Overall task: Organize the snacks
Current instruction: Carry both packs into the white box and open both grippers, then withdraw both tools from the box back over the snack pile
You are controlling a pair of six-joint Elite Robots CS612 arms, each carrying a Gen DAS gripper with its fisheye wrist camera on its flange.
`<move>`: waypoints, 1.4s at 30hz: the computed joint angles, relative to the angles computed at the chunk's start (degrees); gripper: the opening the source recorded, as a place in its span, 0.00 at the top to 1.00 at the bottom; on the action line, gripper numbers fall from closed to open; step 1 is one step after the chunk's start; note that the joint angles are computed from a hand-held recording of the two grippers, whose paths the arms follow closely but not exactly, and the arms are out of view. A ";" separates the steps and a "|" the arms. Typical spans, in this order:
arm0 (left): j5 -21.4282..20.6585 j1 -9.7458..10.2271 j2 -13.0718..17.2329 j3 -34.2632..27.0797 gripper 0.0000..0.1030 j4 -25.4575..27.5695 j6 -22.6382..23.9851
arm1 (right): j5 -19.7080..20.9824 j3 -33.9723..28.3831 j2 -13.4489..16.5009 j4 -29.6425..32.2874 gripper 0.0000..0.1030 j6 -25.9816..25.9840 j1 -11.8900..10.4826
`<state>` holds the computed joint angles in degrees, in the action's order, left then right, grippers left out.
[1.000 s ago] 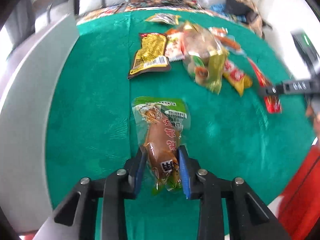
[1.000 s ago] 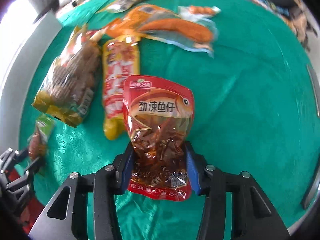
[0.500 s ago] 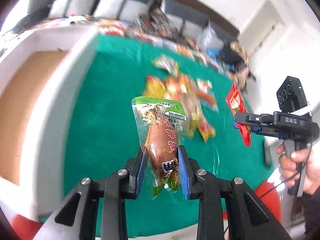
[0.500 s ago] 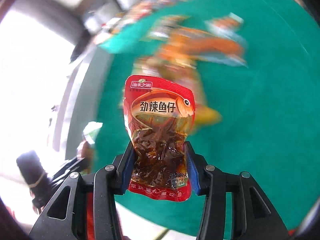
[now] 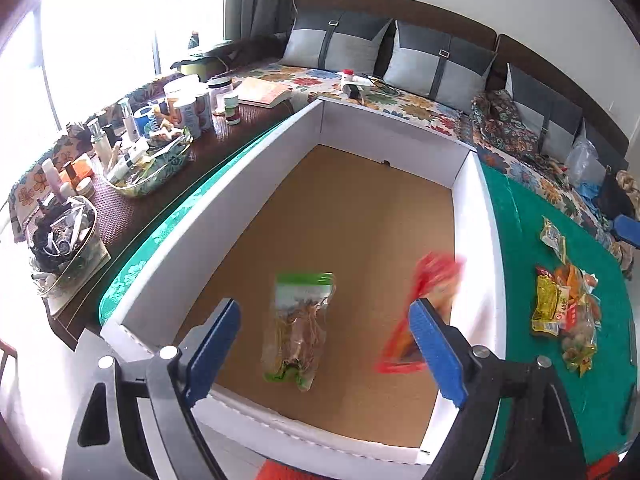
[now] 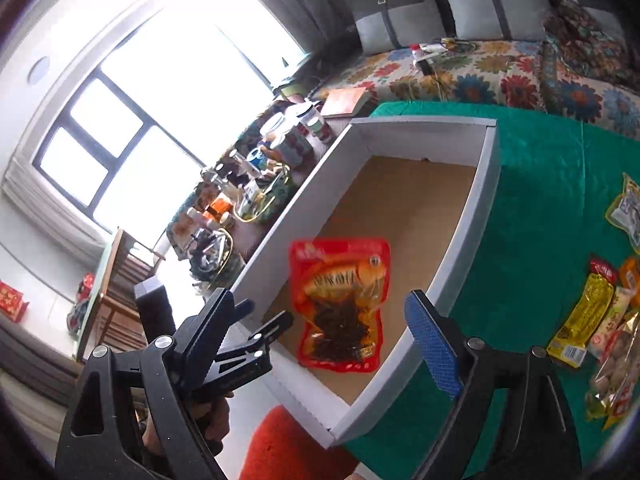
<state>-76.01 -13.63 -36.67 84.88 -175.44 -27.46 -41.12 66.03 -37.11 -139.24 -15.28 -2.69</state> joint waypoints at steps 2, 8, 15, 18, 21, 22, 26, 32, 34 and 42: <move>0.40 -0.36 0.25 0.30 0.17 -1.62 -0.20 | 1.16 1.26 -0.27 -2.90 0.13 2.39 -1.26; -1.02 -3.76 2.40 -2.79 0.17 -9.76 4.62 | -13.79 4.33 1.10 -12.77 0.13 3.17 -4.57; -0.14 -7.39 6.78 -10.74 0.17 0.72 13.45 | -33.33 11.57 4.44 -27.95 0.09 2.52 -11.35; 1.32 -7.70 7.40 -10.95 0.17 2.91 14.20 | -35.43 13.83 4.54 -34.51 0.09 7.12 -14.19; 1.38 -7.64 7.07 -10.25 0.17 2.86 13.77 | -35.89 14.14 4.78 -36.08 0.08 9.24 -16.11; 1.32 -7.57 6.93 -10.11 0.17 3.24 13.08 | -36.66 14.07 5.22 -37.42 0.08 10.46 -16.66; 2.56 -7.49 6.43 -9.90 0.17 4.63 11.54 | -43.77 13.59 6.03 -37.10 0.08 11.45 -16.47; 22.41 -11.77 5.67 -7.78 0.16 -4.79 16.37 | -45.34 11.45 8.04 -34.90 0.08 12.86 -16.74; 21.02 -12.87 5.34 -7.17 0.13 -7.97 18.49 | -45.40 10.74 8.30 -33.53 0.07 13.19 -16.75; -3.74 -14.05 8.93 -12.43 0.03 6.42 12.76 | -45.70 10.67 8.53 -32.97 0.02 12.43 -16.72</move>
<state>-79.76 -27.68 -27.73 72.45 -169.02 -14.69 -86.82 76.71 -28.58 -172.22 -2.85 -19.41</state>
